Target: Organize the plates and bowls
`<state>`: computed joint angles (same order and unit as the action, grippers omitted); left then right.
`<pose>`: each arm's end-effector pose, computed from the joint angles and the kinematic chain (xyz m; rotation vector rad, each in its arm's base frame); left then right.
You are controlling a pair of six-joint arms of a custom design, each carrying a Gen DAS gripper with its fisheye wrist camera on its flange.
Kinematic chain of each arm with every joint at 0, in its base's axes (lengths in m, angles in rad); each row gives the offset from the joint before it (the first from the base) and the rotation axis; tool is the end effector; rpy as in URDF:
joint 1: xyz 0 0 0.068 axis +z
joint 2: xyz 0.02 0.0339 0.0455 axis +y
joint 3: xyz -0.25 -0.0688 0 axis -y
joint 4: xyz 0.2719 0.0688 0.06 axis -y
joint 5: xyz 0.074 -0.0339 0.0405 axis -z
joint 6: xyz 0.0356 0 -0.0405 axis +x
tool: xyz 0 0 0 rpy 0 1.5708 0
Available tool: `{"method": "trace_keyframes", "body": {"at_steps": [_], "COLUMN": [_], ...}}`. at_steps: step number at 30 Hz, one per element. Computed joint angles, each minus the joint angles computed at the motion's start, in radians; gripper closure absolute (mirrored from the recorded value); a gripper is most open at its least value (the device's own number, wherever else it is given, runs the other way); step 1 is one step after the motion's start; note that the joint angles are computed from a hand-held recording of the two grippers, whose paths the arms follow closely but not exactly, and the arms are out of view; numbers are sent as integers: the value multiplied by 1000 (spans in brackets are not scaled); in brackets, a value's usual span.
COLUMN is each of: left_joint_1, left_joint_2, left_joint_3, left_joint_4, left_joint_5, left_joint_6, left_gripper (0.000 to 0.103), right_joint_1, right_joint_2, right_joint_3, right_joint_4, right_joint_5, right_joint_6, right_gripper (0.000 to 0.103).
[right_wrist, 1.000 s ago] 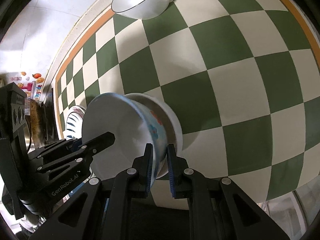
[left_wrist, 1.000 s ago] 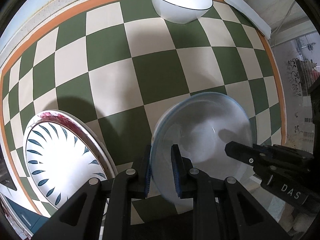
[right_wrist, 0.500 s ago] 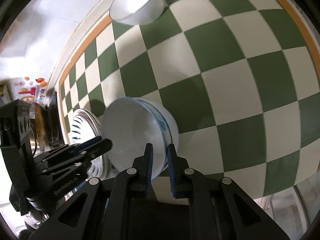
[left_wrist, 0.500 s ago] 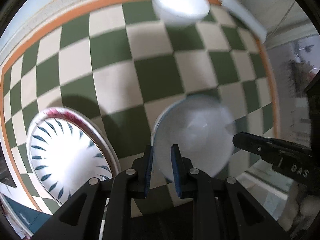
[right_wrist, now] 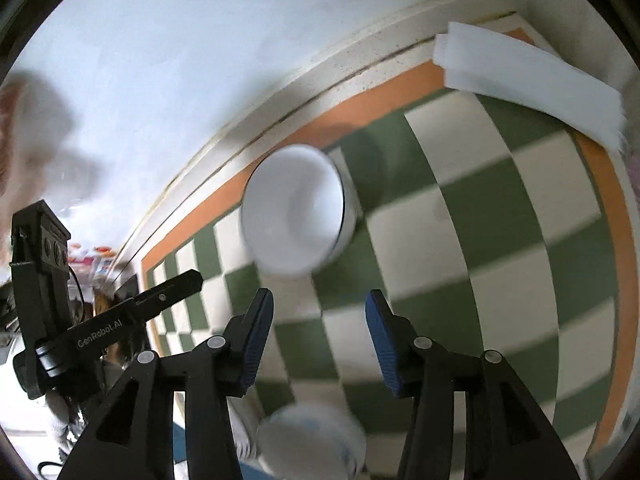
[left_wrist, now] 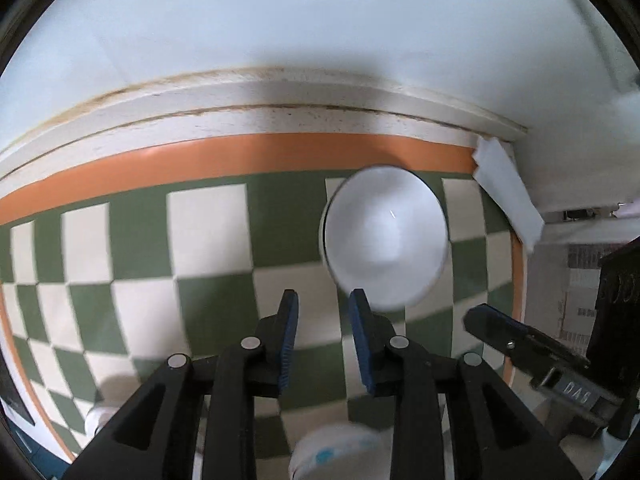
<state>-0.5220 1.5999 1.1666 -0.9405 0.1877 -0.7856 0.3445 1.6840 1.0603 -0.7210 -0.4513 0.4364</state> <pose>0.2746 -0.1656 0.1968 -0.3754 3.0488 -0.4141 0.3033 0.1253 0.1485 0.0599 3.0102 0.7690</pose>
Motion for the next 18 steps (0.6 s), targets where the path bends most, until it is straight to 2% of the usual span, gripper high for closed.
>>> {"method": "trace_keyframes", "body": {"at_steps": [7,8,9,10,11,18], "left_joint_1": [28,26,24,19,14,1], "left_joint_2": [204,229,240,252,259,258], "left_joint_3": [69,75,80,87,92,81], "left_joint_4": [74,86,86,83,83,100], "left_joint_5": [48,52,48,38,24,5], "left_joint_6": [59,66,75,83,85,69], "left_gripper": [79,80,85,87,88,88], "right_joint_1": [-4,-5,-5,-2,0,24], "right_joint_2": [282,303,316,334,338,327], "right_joint_3": [181,190,196,210,214,201], "right_joint_4": [26,33,36,33,34,54], "right_joint_5": [6,6,8,17,23,85], "right_joint_6": [-17,-20,-21,-24,-25,-18], "right_gripper": [53,59,64,79,88,90]}}
